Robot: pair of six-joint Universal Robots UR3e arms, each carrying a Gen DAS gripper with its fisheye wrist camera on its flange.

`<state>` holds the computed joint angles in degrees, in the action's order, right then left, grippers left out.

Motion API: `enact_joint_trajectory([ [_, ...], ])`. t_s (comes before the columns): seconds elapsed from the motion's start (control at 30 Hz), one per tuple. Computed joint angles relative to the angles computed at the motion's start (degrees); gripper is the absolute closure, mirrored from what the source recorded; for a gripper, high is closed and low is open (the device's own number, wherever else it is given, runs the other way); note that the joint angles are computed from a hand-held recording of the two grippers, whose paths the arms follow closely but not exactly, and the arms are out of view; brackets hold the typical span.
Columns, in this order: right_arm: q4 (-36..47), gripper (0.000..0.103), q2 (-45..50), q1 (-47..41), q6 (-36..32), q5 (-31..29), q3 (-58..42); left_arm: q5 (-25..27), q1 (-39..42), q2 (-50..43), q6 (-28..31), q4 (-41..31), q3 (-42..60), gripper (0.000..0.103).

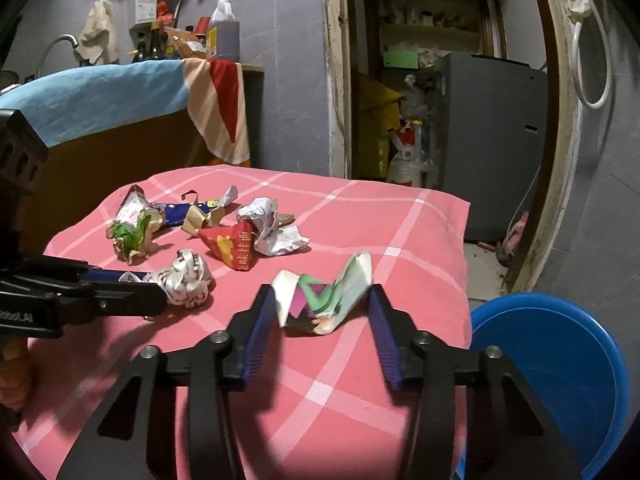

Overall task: Collect trash
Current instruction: 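Grasp the crumpled white foil wrapper with the left gripper while the right grasps the green-white paper, then lift both held wrappers and carry them toward the blue bucket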

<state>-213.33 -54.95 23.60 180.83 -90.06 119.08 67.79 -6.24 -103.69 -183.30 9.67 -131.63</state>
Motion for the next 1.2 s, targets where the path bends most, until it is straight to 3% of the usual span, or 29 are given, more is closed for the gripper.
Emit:
enact_joint_trajectory([
  [0.23, -0.5, 0.080, 0.9, 0.9, -0.8, -1.0, -0.6, -0.1, 0.2, 0.2, -0.5, 0.5, -0.4, 0.086],
  [0.43, -0.6, 0.090, 1.6, 1.5, -1.3, -2.1, -1.1, -0.8, 0.9, 0.2, -0.7, 1.9, -1.4, 0.089],
  [0.9, -4.4, 0.099, 3.1, 4.8, -1.8, -7.9, -0.9, -2.0, 2.3, 1.0, -1.6, 6.6, -4.5, 0.090],
  [1.2, -11.7, 0.099, 3.4, 6.4, -1.7, -10.9, 0.7, -0.4, 1.4, 1.2, -3.2, 15.7, -7.9, 0.090],
])
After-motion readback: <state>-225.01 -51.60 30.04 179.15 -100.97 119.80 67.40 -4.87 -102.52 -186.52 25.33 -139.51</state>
